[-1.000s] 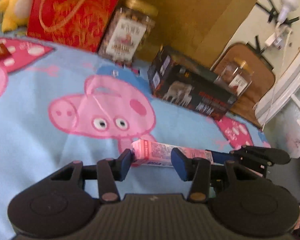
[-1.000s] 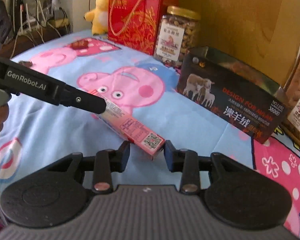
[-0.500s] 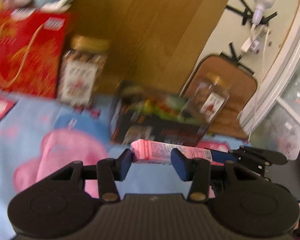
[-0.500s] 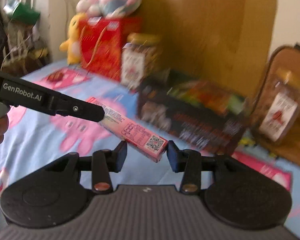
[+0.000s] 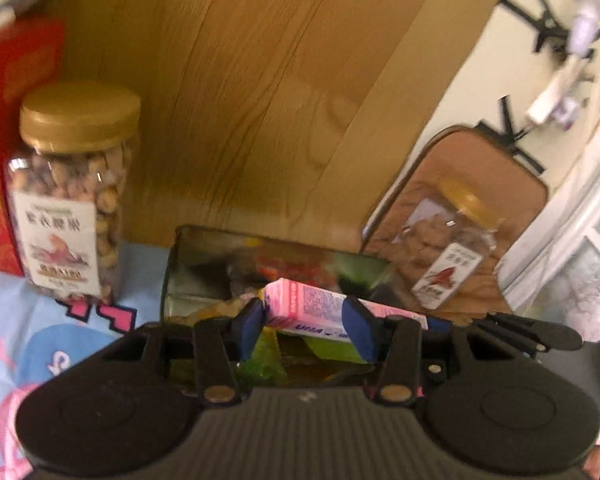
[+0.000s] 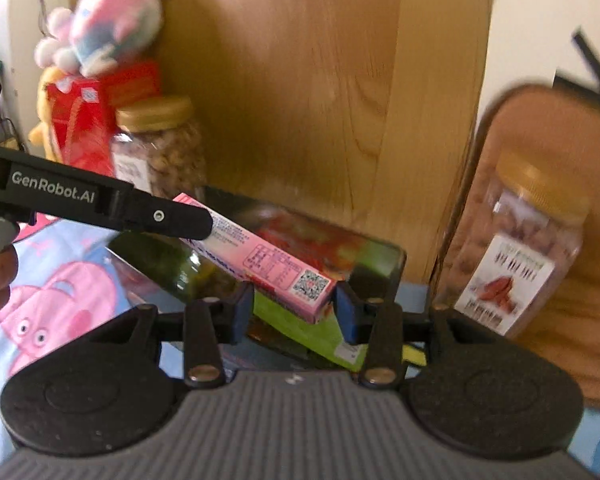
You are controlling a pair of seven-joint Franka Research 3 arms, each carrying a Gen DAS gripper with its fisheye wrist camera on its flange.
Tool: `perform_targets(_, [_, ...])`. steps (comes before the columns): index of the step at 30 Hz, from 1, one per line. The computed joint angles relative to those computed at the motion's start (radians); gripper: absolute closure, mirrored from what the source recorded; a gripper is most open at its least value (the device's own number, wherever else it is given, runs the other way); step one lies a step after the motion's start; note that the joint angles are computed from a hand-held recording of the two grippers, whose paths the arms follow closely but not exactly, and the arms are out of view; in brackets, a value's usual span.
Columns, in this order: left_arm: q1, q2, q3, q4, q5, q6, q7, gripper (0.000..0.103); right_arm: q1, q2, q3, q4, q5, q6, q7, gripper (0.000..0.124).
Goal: Organize snacks
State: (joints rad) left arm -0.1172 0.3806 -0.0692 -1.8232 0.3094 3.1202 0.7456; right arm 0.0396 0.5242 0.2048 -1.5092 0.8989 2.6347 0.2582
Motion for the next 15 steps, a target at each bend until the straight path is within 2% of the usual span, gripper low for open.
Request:
perform_targets(1, [0.008, 0.013, -0.01, 0.015, -0.009, -0.022, 0.003, 0.059, 0.008, 0.013, -0.012, 0.014, -0.018, -0.013, 0.033, 0.075])
perform_targets(3, [-0.033, 0.015, 0.038, 0.021, 0.018, -0.043, -0.031, 0.058, -0.003, 0.018, -0.006, 0.014, -0.007, -0.025, 0.055, 0.075])
perform_targets(5, [-0.046, 0.006, 0.057, 0.006, 0.039, -0.03, -0.056, 0.058, -0.04, -0.001, 0.024, -0.011, 0.062, -0.034, 0.014, 0.075])
perform_targets(8, [-0.052, -0.025, 0.072, -0.024, 0.057, -0.019, -0.092, 0.058, -0.06, -0.021, 0.034, -0.032, 0.145, -0.035, -0.037, 0.075])
perform_targets(10, [-0.088, -0.063, 0.116, -0.061, 0.098, -0.007, -0.143, 0.058, -0.067, -0.044, 0.028, -0.054, 0.189, -0.052, -0.046, 0.075])
perform_targets(12, [-0.12, -0.121, 0.155, -0.13, 0.154, 0.033, -0.199, 0.058, -0.092, -0.099, 0.021, -0.116, 0.256, -0.096, -0.069, 0.075])
perform_targets(14, [-0.183, -0.188, 0.219, -0.215, 0.247, 0.08, -0.272, 0.058, -0.111, -0.143, 0.001, -0.167, 0.308, -0.157, -0.088, 0.075])
perform_targets(15, [-0.178, -0.216, 0.208, -0.252, 0.268, 0.091, -0.279, 0.058, -0.129, -0.178, -0.008, -0.215, 0.35, -0.196, -0.119, 0.075])
